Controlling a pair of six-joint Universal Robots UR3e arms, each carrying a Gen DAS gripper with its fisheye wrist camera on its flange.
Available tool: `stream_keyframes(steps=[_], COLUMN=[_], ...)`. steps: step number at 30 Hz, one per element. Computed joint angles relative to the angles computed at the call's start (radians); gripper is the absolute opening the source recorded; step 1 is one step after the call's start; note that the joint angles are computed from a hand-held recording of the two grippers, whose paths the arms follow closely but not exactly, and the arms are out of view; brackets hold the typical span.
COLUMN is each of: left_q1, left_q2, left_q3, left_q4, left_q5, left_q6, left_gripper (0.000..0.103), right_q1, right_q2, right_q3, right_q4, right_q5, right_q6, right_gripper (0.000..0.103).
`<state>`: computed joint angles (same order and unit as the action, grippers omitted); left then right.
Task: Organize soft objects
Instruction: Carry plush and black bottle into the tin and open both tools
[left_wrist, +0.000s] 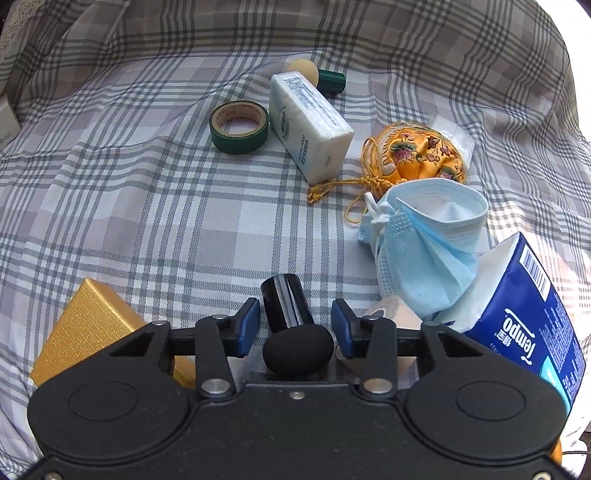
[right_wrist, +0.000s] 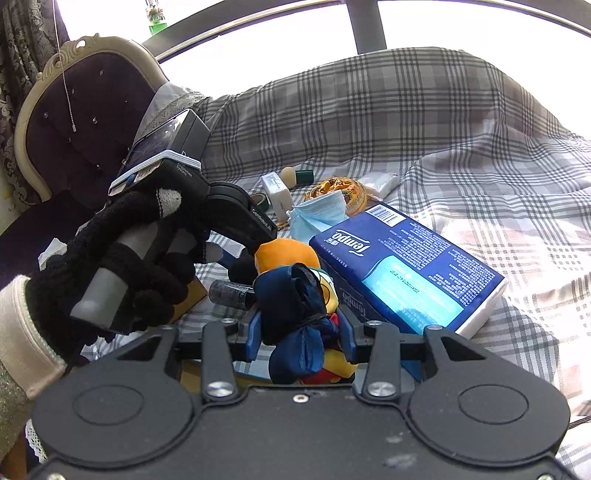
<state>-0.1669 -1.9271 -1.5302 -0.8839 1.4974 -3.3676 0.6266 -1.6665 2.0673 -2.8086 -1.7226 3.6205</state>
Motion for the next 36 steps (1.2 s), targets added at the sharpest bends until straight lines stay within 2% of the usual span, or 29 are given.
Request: stream_keyframes(steps=[2, 8, 17, 29, 36], left_q1=[0.001, 0.013, -0.074, -0.218, -0.255], left_q2=[0.019, 0.081, 0.366, 0.694, 0.823], left_q3=[-0.03, -0.071, -0.209, -0.485, -0.607], left_q4=[0.017, 0.024, -0.012, -0.081, -0.139], left_q5=[-0.002, -0.033, 0.069, 0.208, 0.188], left_q6=[0.008, 0.005, -0.002, -0.072, -0.153], left_gripper=[0.037, 0.035, 0.036, 0.036, 0.036], right_q1=[0.006, 0.034, 0.098, 0.235, 0.288], right_q2=[-0.006, -0.017, -0.09, -0.223, -0.245], right_q3=[0.001, -0.005, -0.026, -0.014, -0.008], right_q4=[0.0, 0.008, 0.101, 0.304, 0.384], right_q5=[-0.007, -0.04, -0.108, -0.194, -0.196], right_q6=[0.006, 0.025, 0.082, 0.241, 0.294], right_gripper=[0.04, 0.04, 0.04, 0.04, 0.04])
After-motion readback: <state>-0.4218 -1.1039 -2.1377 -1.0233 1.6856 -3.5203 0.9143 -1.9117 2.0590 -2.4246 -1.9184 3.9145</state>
